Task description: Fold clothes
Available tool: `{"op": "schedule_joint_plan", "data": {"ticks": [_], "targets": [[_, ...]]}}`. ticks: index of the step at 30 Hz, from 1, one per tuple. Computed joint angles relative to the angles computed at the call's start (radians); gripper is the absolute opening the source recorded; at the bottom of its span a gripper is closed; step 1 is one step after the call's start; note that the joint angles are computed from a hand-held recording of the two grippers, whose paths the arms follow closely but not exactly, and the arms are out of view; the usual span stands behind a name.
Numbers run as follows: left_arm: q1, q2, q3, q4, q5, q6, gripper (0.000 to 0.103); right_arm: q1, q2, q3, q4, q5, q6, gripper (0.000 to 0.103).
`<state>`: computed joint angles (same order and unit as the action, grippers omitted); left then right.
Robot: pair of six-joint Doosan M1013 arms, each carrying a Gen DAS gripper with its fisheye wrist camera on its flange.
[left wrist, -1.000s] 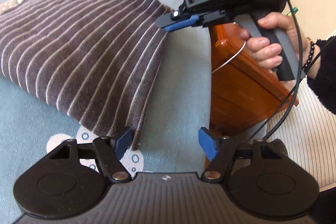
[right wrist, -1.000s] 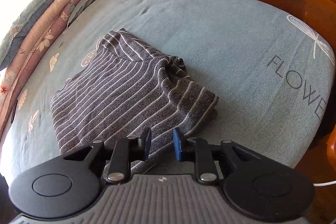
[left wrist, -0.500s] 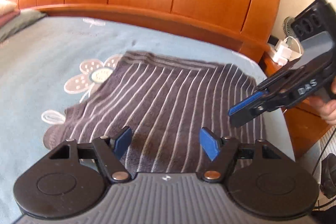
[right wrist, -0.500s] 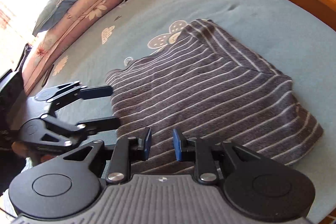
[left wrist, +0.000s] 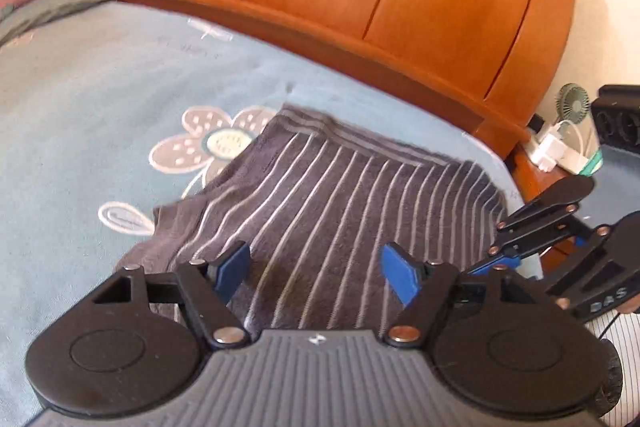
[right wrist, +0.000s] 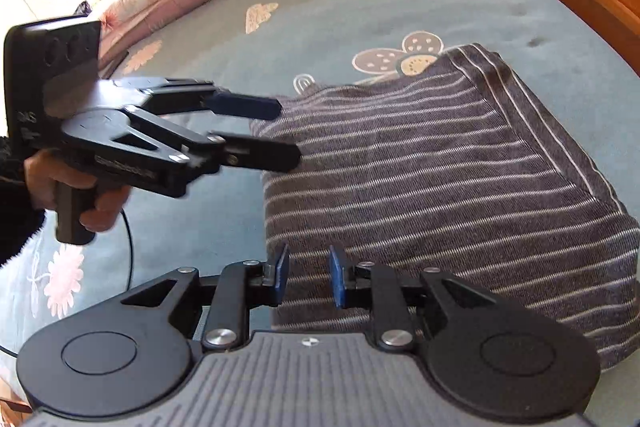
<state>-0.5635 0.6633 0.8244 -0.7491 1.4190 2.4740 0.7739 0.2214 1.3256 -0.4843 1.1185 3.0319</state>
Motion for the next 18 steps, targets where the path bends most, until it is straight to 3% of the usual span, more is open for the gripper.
{"op": "schedule_joint_plan", "data": {"ticks": [1,4,9,14,15,18], "targets": [[-0.007,0.007,-0.004,0.031,-0.004,-0.018,0.075,-0.003,-0.001,0.003,-0.005,-0.019,0.008,0.026],[-0.005,-0.004,0.032,0.005,-0.045,0.01,0.076,-0.02,0.035,-0.02,0.066,0.026,-0.046,0.027],[0.007,-0.025,0.042,-0.075,-0.075,0.061,0.076,0.004,0.006,0.004,-0.019,0.015,0.114,0.029],[-0.03,0.003,0.018,-0.002,-0.098,0.085,0.077,0.007,-0.02,0.031,-0.06,0.029,0.223,0.031],[-0.038,0.012,0.014,0.012,-0.108,0.083,0.081,0.004,-0.022,0.036,-0.06,0.03,0.234,0.031],[-0.041,0.034,-0.014,-0.025,-0.108,0.041,0.082,0.001,-0.024,0.046,-0.066,0.038,0.242,0.031]]}}
